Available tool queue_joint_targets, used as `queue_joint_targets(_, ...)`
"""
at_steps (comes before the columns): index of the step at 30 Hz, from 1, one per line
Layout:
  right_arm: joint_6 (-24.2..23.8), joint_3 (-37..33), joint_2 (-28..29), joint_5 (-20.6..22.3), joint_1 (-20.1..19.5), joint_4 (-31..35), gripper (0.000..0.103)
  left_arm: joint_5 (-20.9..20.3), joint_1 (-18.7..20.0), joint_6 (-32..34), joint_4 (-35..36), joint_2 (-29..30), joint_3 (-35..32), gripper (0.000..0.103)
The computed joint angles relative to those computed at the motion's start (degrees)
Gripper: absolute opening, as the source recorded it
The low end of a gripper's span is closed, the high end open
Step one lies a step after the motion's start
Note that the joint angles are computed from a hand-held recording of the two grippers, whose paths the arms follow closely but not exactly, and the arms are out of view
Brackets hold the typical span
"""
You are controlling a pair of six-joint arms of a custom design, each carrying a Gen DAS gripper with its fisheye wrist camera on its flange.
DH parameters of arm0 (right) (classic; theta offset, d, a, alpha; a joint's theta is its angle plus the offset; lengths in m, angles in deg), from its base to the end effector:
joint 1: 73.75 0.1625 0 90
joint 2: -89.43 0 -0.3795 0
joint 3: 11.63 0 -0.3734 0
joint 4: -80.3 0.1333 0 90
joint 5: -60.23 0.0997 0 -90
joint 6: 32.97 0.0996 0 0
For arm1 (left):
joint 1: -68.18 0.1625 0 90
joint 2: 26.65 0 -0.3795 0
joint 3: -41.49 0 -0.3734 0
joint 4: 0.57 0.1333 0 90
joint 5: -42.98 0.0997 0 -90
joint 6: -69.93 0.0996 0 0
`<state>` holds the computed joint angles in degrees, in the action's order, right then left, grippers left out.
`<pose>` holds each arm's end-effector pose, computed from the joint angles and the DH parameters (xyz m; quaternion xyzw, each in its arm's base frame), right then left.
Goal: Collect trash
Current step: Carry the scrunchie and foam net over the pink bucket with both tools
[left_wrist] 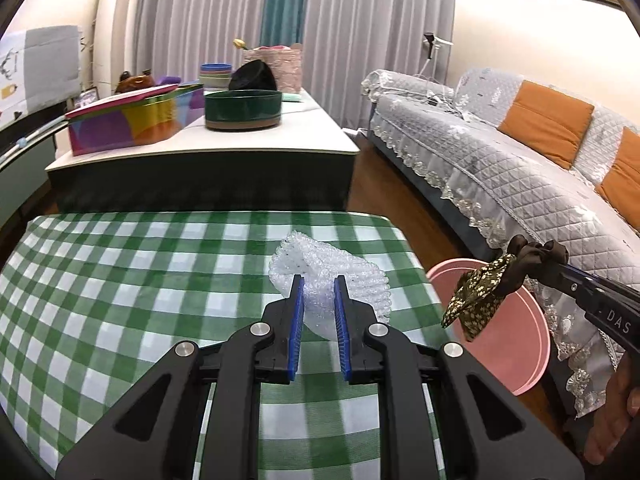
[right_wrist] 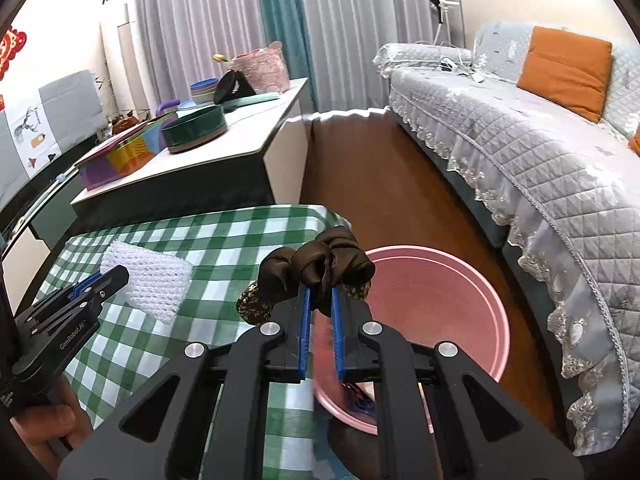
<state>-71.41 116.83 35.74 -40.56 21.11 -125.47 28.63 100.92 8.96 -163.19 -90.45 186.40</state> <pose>0.1534 -0.4509 0.0996 0.3134 -0.8789 0.3084 0.1850 -0.1451 -0.3665 0.0950 0.0199 0.7888 -0.4948 0.3641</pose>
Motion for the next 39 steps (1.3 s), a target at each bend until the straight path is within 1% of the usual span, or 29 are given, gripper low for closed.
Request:
queue_joint_targets(7, -0.23, 0.43, -1.45, -0.11, -1.54, -0.61, 0.010, -1.29, 0.53, 9.01, -11.75, 7.04, -2.97, 0.015)
queue_joint_targets(18, -0.13, 0.73, -3.77, -0.34, -3.96, -1.45, 0.010, -4.12, 1.45, 19.19, -24.09, 15.46, -7.64, 0.015)
queue_joint_targets(24, -0.01, 0.40, -4.15, -1.00, -5.18, -1.77, 0.010, -5.87, 2.09, 24.33, -28.92, 19.42, -10.58, 0.015)
queue_joint_targets(39, 0.82, -1.61, -2.62, -2.97, -6.44, -2.26, 0.010, -10.55, 3.84, 33.63, -36.11, 25.26, -15.27, 0.015)
